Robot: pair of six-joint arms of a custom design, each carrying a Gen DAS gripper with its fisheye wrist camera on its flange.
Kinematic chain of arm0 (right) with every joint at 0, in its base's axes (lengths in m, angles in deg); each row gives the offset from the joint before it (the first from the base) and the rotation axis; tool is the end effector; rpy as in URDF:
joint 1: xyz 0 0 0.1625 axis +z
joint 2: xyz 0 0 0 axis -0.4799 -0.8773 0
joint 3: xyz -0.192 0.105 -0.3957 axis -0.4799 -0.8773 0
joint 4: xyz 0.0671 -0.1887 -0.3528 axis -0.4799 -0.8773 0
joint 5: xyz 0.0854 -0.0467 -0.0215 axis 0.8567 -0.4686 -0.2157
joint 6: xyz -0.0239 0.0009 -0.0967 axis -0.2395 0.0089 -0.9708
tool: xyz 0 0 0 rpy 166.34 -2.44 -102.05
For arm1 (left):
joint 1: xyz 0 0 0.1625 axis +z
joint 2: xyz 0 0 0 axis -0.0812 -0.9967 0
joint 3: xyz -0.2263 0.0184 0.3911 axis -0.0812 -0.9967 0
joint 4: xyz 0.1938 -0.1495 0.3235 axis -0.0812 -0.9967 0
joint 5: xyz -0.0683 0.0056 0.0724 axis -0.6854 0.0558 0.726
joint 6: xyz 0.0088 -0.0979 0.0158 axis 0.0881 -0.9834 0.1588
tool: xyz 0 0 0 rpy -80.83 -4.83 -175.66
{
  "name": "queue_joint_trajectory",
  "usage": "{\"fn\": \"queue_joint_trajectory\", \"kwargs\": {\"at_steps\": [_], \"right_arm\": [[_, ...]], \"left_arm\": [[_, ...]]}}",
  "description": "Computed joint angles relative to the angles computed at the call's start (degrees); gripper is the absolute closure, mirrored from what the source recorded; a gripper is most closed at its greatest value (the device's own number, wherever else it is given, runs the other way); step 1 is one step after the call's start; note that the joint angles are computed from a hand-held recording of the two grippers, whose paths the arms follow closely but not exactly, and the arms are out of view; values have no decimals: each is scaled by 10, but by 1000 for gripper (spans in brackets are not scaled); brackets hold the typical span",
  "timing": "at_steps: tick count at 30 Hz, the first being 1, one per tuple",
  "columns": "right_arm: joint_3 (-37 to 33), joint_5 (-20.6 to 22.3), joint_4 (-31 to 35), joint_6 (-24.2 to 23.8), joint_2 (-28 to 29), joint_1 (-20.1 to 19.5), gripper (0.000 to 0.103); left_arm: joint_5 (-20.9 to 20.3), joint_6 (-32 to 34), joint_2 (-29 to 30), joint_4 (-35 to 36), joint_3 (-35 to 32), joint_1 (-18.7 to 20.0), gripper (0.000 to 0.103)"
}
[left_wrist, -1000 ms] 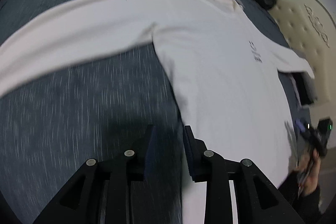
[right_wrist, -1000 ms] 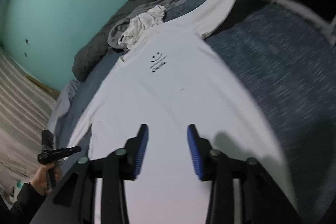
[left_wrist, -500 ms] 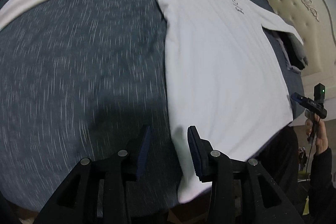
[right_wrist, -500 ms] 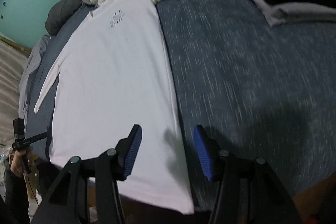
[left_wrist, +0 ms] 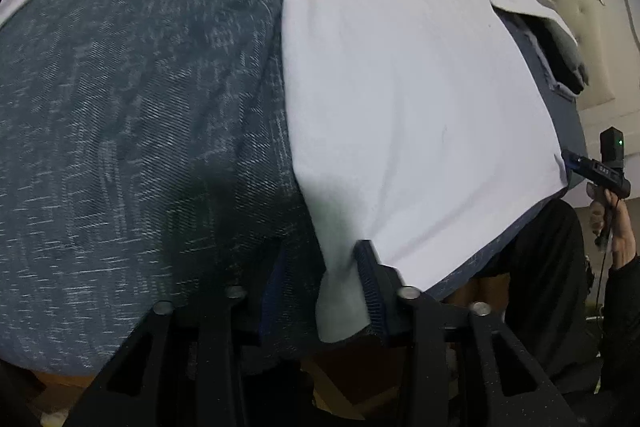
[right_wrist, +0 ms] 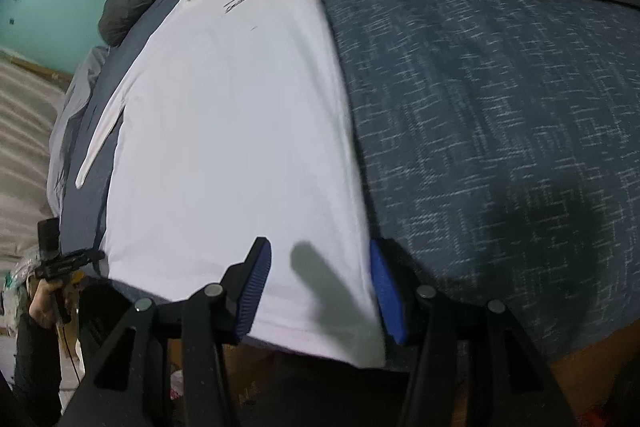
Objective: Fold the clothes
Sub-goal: 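Grasp the hem with both grippers and pull it straight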
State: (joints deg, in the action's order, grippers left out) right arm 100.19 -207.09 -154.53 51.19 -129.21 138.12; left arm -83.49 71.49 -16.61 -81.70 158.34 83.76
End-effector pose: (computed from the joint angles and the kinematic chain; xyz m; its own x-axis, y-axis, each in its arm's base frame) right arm 0.1833 -0.2826 0.1486 -0.8687 0.4162 0.2686 0.2272 0.8166 -0.5306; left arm 0.0615 -0.5642 0.3611 -0.7559 0.6209 -0.2074 0.5366 0.7692 0.3470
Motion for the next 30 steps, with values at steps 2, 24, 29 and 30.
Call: {"fn": "queue_joint_trajectory", "kwargs": {"at_steps": [2,24,29,30], "right_arm": [[1,5,2,-6,2,2,84],[-1,-31,62,-33,-11,20,101],[6,-13,68,-39,-30,1,100],[7,-14,71,-39,-36,1,100]], "left_arm": [[-2,8,-5,-5,9,-4,100],[8,14,-6,29,-27,-6,100],[43,-1,0,25,-27,-17,95],[45,-3,0,22,-32,-19,95]]}}
